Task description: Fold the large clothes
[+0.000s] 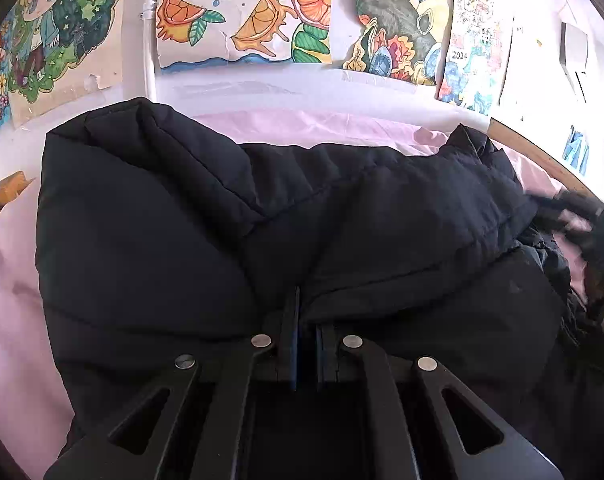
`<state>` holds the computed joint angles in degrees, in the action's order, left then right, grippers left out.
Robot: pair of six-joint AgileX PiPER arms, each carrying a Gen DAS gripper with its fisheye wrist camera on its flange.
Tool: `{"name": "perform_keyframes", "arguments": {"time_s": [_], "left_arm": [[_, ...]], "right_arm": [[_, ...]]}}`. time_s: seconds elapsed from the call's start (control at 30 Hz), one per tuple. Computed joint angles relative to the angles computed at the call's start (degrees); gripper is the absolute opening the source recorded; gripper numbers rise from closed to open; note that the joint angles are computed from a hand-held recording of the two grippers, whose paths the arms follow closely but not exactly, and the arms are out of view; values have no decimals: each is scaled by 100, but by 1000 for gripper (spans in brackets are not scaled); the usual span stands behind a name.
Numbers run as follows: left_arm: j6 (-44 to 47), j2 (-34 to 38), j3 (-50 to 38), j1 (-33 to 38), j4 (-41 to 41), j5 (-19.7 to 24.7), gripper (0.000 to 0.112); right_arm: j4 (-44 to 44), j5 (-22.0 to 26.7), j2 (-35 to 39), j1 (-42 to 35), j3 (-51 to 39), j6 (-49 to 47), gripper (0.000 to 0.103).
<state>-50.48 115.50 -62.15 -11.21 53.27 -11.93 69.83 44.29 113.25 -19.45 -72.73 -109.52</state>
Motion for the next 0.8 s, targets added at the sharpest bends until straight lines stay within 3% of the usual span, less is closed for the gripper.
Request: {"name": "perform_keyframes", "arguments": {"time_s": [0.1,0.23,0.33,0.4,0.5,0.6,0.73,0.8], "left_arm": [[265,-18,56,-8,-257,-12,5],[347,-40,77,-29,-339,9,5],[248,-51,87,-12,-238,-27,5],[78,-127,171,34,-39,-123,5],[-1034,-481,509,334,1182,-748,16],[-1668,-877,749,525,1763,-1101,19],[-1320,-1340,860,437,1228,-1316,30],[-1465,-1352,605,334,1239,-1365,31]], "right_arm": [[127,863,-61,-347,-398,717,45],[-58,1130,56,-38,-950,1688,45],[227,762,78,330,-989,1641,44],[-126,403,260,666,-1191,1923,27],[-454,-234,540,1014,-1139,1921,25],[650,-836,549,1104,-400,591,25],[1793,-1283,429,1260,200,-795,25],[2010,-1315,456,1271,248,-1040,25]]}}
